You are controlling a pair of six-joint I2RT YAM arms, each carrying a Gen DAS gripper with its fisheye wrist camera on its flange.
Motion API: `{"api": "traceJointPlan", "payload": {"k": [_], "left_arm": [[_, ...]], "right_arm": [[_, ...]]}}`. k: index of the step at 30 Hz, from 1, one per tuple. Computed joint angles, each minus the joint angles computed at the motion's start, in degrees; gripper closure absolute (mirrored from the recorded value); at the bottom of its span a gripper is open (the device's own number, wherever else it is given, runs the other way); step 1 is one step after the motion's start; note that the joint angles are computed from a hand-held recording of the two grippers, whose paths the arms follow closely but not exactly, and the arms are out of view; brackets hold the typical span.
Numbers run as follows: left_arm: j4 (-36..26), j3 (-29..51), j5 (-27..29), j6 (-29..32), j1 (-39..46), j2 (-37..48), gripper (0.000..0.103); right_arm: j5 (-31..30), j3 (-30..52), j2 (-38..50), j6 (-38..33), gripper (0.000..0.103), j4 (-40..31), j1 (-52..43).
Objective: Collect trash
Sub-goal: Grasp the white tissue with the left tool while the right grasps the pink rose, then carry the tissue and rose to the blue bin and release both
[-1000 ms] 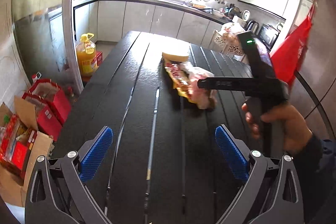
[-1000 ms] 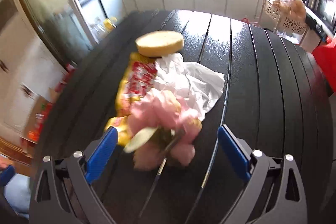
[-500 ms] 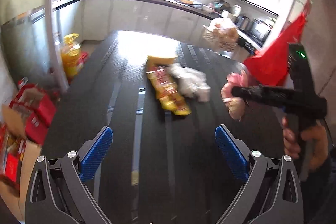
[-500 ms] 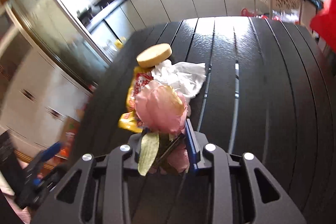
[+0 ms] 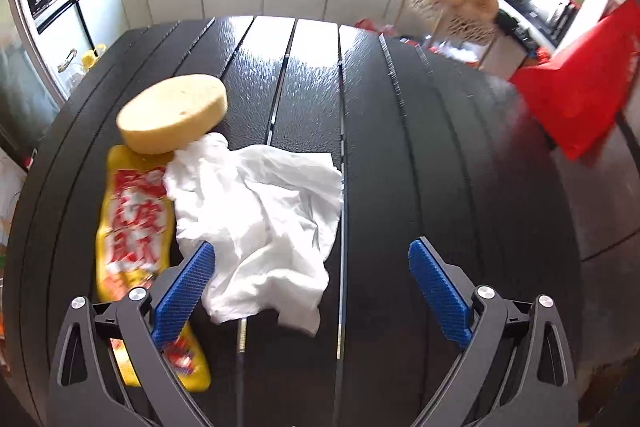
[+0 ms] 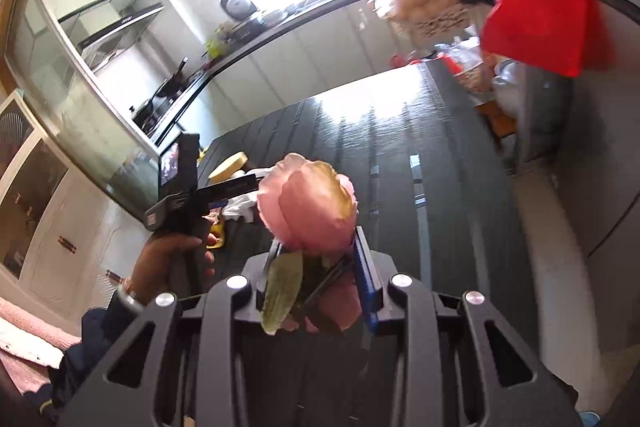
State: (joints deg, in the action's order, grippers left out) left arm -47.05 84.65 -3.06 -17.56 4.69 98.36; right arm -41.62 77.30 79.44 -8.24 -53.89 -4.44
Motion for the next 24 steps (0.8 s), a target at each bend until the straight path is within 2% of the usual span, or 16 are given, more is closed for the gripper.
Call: {"api": "traceJointPlan", "payload": {"k": [2, 4, 6, 11, 15, 17, 19, 21, 23, 24], "left_arm": [[-0.33, 1.53, 0.74, -0.33, -0.15, 2.21, 0.032], [0.02, 2.21, -1.07, -0.27, -0.71, 3.41, 0.071], [0.66, 2.07, -1.58, 0.68, -0.76, 3.71, 0.091], [4.19, -2.43, 2.05, 2.59, 0.66, -0.57, 0.096], [7.91, -10.64, 1.03, 4.73, -0.99, -11.26, 0.096], [8.03, -14.24, 2.36, 5.5, -2.27, -19.2, 0.096], [6.01, -16.03, 4.57, 6.07, -4.21, -27.15, 0.096], [2.97, -16.57, 5.24, 6.73, -8.43, -33.8, 0.096], [-1.08, -17.46, 3.06, 6.0, -16.61, -41.0, 0.096], [-3.1, -18.03, 1.02, 4.26, -23.5, -44.2, 0.095]], "right_arm": [[-2.46, 0.48, 0.7, -2.04, 0.07, -1.34, -4.49], [-4.93, 1.41, 1.41, -4.71, 0.07, -3.73, -8.47], [-6.63, 1.27, 1.42, -6.78, 0.07, -5.3, -11.11], [-10.19, 0.45, 0.66, -13.86, 0.07, -10.66, -19.45], [-12.02, 0.62, 0.53, -22.4, 0.07, -17.68, -28.65], [-12.5, 0.32, 0.36, -27.3, 0.07, -20.96, -33.56], [-12.19, 0.16, 0.84, -33.27, 0.07, -24.73, -39.56], [-10.1, 0.1, 1.95, -42.26, 0.07, -29.52, -49.08], [-6.38, -0.79, 3.1, -48.22, 0.07, -29.58, -56.91], [-3.12, -2.14, 3.87, -50.51, 0.07, -27.6, -61.37]]}}
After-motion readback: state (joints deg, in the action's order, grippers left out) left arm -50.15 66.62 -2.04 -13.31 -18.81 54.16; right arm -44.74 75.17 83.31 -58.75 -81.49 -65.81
